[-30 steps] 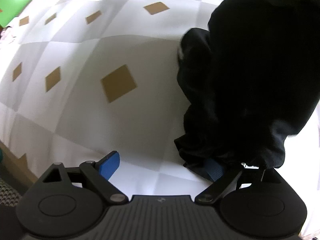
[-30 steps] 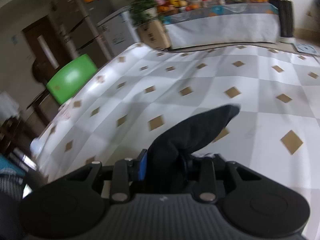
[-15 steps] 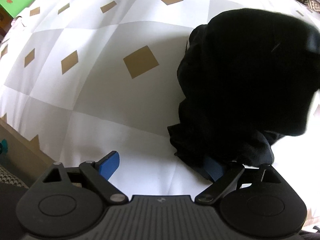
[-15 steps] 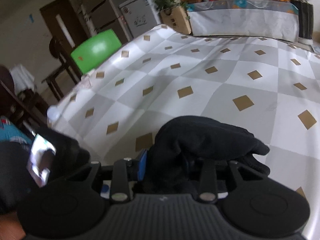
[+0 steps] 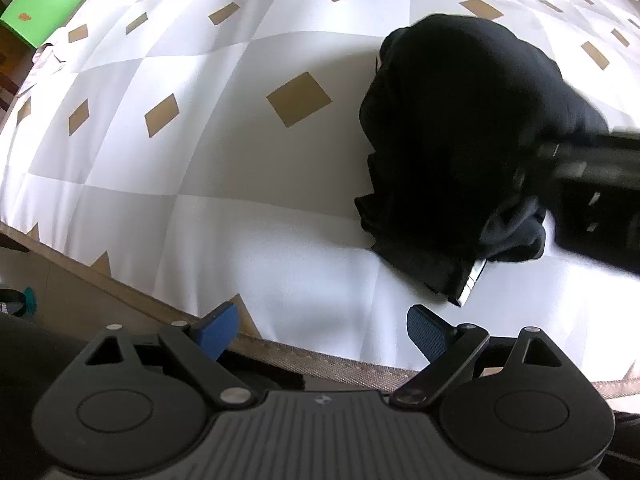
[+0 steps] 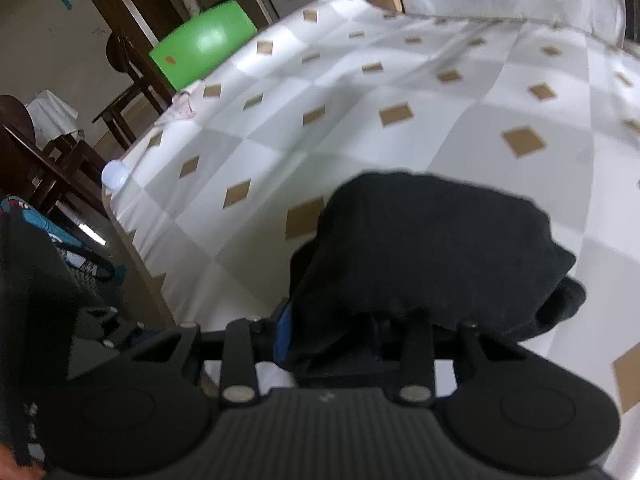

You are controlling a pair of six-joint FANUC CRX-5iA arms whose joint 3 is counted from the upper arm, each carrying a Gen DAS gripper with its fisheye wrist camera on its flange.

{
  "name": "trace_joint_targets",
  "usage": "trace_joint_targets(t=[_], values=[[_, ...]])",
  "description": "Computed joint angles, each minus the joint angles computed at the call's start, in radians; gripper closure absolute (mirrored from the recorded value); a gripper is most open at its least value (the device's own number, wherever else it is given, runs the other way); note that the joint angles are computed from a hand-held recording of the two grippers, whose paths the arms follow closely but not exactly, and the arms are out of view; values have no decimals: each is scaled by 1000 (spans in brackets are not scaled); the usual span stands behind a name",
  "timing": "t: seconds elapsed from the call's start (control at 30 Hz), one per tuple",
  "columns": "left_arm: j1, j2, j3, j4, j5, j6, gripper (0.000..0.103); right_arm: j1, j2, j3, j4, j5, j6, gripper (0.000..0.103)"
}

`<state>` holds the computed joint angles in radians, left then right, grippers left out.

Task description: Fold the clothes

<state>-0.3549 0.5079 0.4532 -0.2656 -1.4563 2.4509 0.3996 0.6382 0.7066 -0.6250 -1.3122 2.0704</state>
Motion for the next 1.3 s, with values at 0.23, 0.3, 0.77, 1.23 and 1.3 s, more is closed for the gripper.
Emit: trace_joint_targets(t=[0.23, 0.3, 0.77, 1.23, 1.3], values=[[-9, 12, 13, -15, -10, -20, 12, -20, 26, 30, -39, -25, -45, 61], [-7, 11, 11, -12, -2, -19, 12, -20, 31, 45, -47, -43, -46, 50], [18, 34, 35, 1, 35, 23, 12, -35, -25, 36, 12, -46, -125, 36], [54, 65, 52, 27, 37, 54, 12, 5, -89, -104, 291, 258, -425, 31], [59, 70, 57, 29, 38, 56, 12, 23, -72, -113, 373, 283, -511, 30]])
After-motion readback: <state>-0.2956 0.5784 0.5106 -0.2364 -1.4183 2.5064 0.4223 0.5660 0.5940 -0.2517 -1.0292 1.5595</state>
